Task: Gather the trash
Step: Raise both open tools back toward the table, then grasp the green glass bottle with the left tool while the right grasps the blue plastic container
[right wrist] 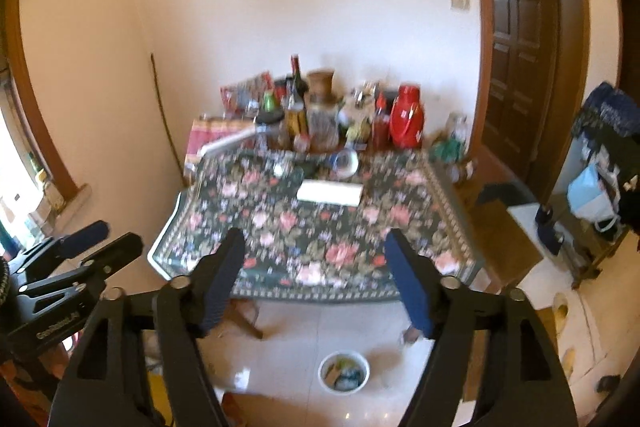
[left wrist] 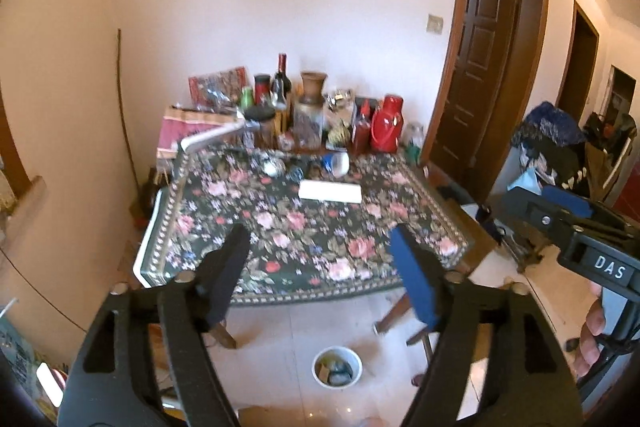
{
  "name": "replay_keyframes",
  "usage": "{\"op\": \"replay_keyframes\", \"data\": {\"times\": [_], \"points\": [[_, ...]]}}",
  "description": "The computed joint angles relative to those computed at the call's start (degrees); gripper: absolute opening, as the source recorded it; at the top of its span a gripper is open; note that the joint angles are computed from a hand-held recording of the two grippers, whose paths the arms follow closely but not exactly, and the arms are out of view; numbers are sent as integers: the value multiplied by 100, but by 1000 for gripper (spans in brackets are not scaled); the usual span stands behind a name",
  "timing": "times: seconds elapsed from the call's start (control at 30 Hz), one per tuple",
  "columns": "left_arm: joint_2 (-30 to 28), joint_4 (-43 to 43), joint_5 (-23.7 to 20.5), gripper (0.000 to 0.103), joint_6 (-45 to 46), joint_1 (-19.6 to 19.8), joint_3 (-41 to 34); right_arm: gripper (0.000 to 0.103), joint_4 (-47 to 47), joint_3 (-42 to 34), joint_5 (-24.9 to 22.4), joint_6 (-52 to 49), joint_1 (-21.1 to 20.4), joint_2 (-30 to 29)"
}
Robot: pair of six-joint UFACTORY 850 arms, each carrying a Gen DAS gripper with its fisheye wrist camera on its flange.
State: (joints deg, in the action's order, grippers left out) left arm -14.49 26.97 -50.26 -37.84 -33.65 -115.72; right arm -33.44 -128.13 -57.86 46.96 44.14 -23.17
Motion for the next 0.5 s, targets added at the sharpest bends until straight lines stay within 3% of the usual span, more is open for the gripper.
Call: {"op": "replay_keyframes", "data": {"times": [0.07, 0.3, 0.4, 0.5], "points": [[10, 44, 104, 89, -128, 27, 20, 77, -171, -48, -12, 64, 25, -5], [-524, -197, -49, 89, 28, 190, -583, 82, -214, -103, 37, -24, -174, -90], [-987, -365, -203, 89, 133, 271, -1186, 82, 18, -98, 181, -221, -380, -129], [-1748, -401, -592, 89, 269, 318, -2315, 82, 372, -422, 260, -593, -645, -369]]}}
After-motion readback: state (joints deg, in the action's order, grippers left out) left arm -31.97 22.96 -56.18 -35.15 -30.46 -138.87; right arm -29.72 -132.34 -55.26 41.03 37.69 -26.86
